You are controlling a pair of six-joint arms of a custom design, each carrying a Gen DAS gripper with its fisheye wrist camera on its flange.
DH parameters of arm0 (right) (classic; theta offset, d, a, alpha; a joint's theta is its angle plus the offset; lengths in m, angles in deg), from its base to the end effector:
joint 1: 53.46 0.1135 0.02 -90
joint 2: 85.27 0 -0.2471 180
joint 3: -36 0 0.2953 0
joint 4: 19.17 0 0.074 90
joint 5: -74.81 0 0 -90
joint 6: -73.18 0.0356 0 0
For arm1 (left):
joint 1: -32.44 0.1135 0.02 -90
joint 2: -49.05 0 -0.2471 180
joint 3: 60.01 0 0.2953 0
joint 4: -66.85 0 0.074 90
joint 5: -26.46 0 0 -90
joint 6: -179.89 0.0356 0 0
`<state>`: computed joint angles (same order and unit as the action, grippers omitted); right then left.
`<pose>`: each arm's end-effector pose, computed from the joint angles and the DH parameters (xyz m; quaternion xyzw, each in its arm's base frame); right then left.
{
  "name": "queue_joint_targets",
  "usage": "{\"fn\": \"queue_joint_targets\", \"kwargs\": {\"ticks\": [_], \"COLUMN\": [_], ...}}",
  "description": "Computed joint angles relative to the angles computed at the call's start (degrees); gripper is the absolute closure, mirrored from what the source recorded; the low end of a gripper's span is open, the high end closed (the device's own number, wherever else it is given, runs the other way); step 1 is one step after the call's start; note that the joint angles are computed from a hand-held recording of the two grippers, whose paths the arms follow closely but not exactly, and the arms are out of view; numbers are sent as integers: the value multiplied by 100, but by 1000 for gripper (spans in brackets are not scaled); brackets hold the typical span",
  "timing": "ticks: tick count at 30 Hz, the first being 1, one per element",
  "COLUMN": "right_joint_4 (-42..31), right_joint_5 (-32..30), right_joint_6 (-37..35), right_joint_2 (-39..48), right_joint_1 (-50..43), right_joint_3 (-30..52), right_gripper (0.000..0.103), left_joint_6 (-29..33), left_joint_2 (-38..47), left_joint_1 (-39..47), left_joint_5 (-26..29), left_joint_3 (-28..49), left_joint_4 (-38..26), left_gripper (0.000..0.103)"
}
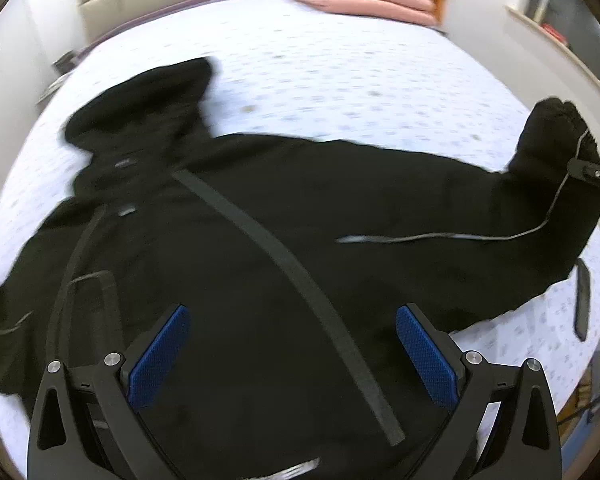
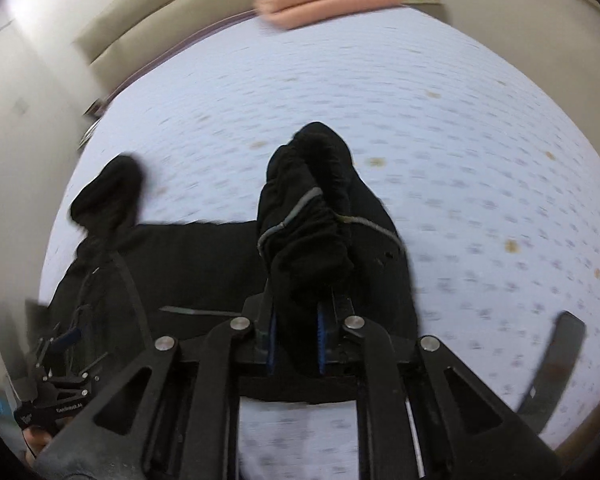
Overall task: Fold large clothes
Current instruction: 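Fold the held sleeve across the jacket body with the right tool, release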
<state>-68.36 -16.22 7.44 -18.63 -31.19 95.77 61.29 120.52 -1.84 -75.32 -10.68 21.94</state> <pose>0.2555 0.1053 0.2141 0.0140 0.9563 0.1232 0.2647 0.2168 -0.1390 0.1363 0.0279 0.9747 -0.0174 0.2213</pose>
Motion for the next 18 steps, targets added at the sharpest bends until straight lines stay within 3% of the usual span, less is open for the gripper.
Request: {"fn": "queue_joint_targets", "kwargs": {"ticks": [5,9,13,18], "right_joint_4": [58,206,181,-125], "right_joint_5": [730,910,812,554], "right_joint_6": [484,707,887,1032], "right_joint_2": [1007,2322,3661,5521], "right_joint_1": [1789,2864,3473,4052], "right_joint_3": [978,2131,3334,5307], "right_gripper": [91,91,91,91], "left_joint_6": [901,2011,3298,4658], "left_joint_2": [-1836,-2855,-3285,-2895], "left_joint_1": [1329,3086,5096,7065], "left_joint_5": [166,756,1502,2100], "left_joint_3": [-960,-1427,-1573,-1467], "left_joint_4": [-808,-1269,-1542,-1356], "left_gripper": [0,0,0,0]}}
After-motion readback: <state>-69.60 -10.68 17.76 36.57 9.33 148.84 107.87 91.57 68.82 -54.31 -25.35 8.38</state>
